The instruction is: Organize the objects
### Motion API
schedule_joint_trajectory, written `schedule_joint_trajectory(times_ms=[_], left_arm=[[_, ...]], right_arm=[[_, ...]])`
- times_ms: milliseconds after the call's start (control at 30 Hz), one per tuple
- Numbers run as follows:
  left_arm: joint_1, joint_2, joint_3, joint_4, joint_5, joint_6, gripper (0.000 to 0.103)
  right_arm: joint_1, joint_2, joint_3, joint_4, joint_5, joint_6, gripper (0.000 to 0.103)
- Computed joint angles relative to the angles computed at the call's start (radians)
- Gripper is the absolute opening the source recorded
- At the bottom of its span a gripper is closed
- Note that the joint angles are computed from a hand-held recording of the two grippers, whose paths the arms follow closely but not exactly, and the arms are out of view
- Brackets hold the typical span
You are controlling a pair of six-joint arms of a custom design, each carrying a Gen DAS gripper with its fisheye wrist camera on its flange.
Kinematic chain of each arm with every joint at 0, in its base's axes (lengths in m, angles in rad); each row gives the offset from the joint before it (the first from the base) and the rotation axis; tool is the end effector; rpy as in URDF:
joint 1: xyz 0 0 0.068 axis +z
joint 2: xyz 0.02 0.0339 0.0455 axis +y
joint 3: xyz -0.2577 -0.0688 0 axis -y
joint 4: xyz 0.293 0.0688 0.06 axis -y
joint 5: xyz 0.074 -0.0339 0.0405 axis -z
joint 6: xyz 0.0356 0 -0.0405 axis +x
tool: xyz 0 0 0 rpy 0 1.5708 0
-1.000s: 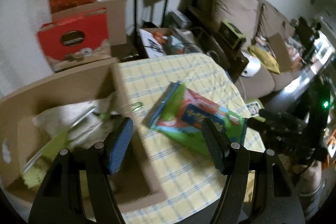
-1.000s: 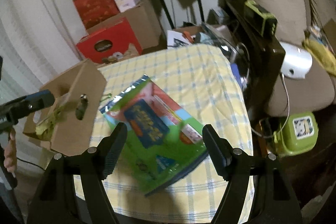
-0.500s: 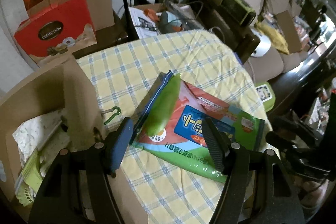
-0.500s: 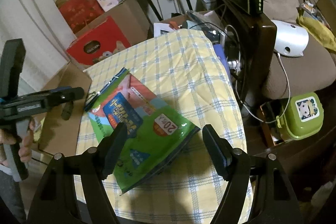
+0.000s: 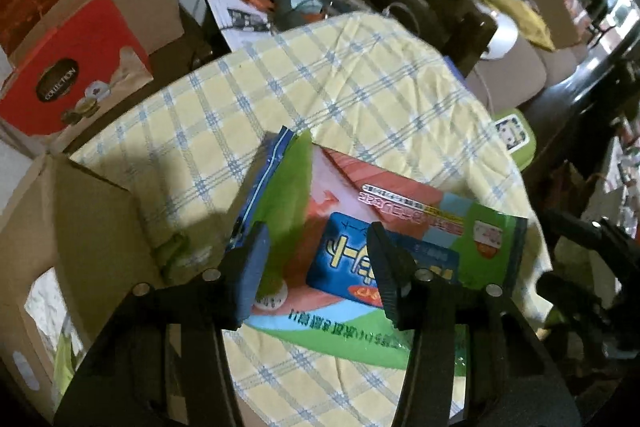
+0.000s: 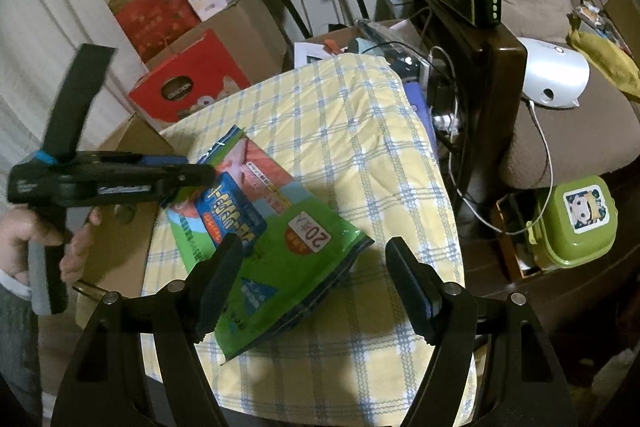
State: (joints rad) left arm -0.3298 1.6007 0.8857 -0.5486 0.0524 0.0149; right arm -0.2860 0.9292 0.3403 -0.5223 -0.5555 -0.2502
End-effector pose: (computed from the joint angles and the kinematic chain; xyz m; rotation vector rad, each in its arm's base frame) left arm 0.3035 -0.1059 0.1199 0.4989 2.7988 -0.1426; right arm 0.1866 -0.0353 0.1137 -0.1224 2.5108 0.5342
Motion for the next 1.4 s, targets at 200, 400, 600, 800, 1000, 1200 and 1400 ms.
schedule_joint_trajectory(times_ms=[200, 400, 600, 800, 1000, 1200, 1400], left_arm=[[-0.002, 0.112, 0.068, -0.006, -0.038, 0.001, 0.047], [0.023, 0.157, 0.106, -0.003, -0.001, 0.003, 0.049], [0.033, 0.149, 0.092, 0.026, 0.038, 0.017, 0.033], [0.005, 0.1, 0.05, 0.054, -0.027, 0.007, 0.018], [0.042, 0.015, 0.012, 0.059, 0.014, -0.023, 0.002], [0.055, -0.03, -0.012, 0.041, 0.019, -0.024, 0.002], [0.096, -0.174, -0.078, 0.02, 0.084, -0.023, 0.002]], right_arm=[[-0.001, 0.001, 0.004, -0.009, -0.01, -0.013, 0.076], [0.01, 0.012, 0.004, -0.002, -0.009, -0.017, 0.076], [0.011, 0.042, 0.002, 0.019, -0.008, -0.017, 0.076], [0.007, 0.053, 0.002, 0.022, -0.011, -0.018, 0.076], [0.02, 0.011, -0.005, 0.001, -0.003, -0.017, 0.076], [0.052, -0.037, -0.005, -0.023, 0.004, 0.002, 0.076], [0.1, -0.078, 0.005, -0.05, 0.03, 0.013, 0.076]])
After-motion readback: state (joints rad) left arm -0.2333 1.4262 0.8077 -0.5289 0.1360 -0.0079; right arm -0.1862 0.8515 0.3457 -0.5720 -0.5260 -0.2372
